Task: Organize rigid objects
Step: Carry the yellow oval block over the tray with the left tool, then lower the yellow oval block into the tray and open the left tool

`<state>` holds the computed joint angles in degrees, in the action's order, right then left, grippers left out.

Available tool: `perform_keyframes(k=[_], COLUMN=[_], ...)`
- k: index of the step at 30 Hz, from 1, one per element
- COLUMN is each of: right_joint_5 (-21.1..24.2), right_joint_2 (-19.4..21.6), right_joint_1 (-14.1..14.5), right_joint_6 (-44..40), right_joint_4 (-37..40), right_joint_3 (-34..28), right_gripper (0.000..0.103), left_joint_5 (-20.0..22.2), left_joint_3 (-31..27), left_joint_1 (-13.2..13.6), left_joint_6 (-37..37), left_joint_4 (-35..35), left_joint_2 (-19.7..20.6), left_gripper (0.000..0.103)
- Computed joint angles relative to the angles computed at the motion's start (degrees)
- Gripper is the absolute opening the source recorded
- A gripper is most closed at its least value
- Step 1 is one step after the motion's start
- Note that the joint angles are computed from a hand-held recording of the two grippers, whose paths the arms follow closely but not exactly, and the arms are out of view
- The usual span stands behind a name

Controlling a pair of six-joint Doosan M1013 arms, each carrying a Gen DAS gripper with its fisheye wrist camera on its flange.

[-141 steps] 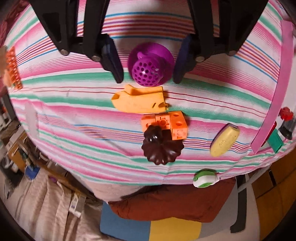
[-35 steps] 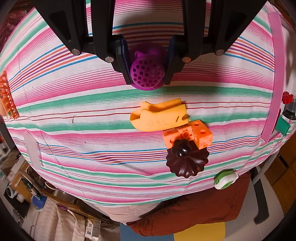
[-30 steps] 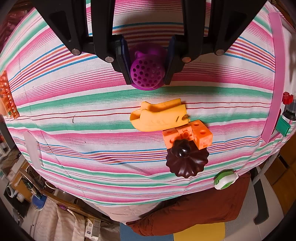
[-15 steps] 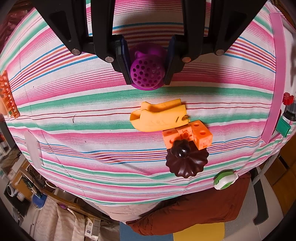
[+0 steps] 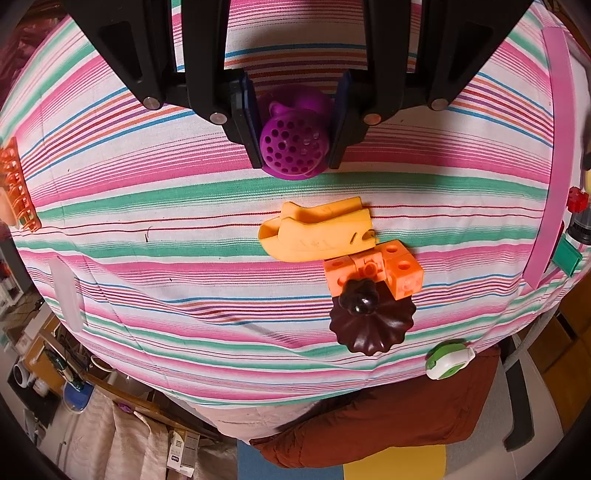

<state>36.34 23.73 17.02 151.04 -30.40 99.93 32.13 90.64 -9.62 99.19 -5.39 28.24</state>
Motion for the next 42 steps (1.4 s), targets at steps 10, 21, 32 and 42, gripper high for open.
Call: perform_keyframes(k=[10,21,32,42], right_joint_5=[-0.03,0.17,0.17,-0.99], right_joint_2=[-0.06,-0.09,-0.1,-0.37], right_joint_1=[-0.02,0.11,0.16,0.02], right_joint_6=[-0.01,0.16,0.22,0.4], right_joint_4=[-0.11,-0.88,-1.17,-0.76], right_joint_3=[0.09,0.11,0.13,0.5], right_gripper=[0.034,0.034,0.034,0.034], left_joint_5=[0.47,-3.0,-1.66,-5.1], left_joint_3=[2.17,3.28,4.05,5.31], left_joint_1=[1.18,1.53,2.75,0.24], left_joint_6=[2.62,8.04,10.55,4.12], left_joint_4=[-6.59,-9.67,-15.37,-2.16], left_joint_2=[-1.83,-2.99,-3.9,-4.33], left_gripper=[0.044,0.044,0.038,0.033])
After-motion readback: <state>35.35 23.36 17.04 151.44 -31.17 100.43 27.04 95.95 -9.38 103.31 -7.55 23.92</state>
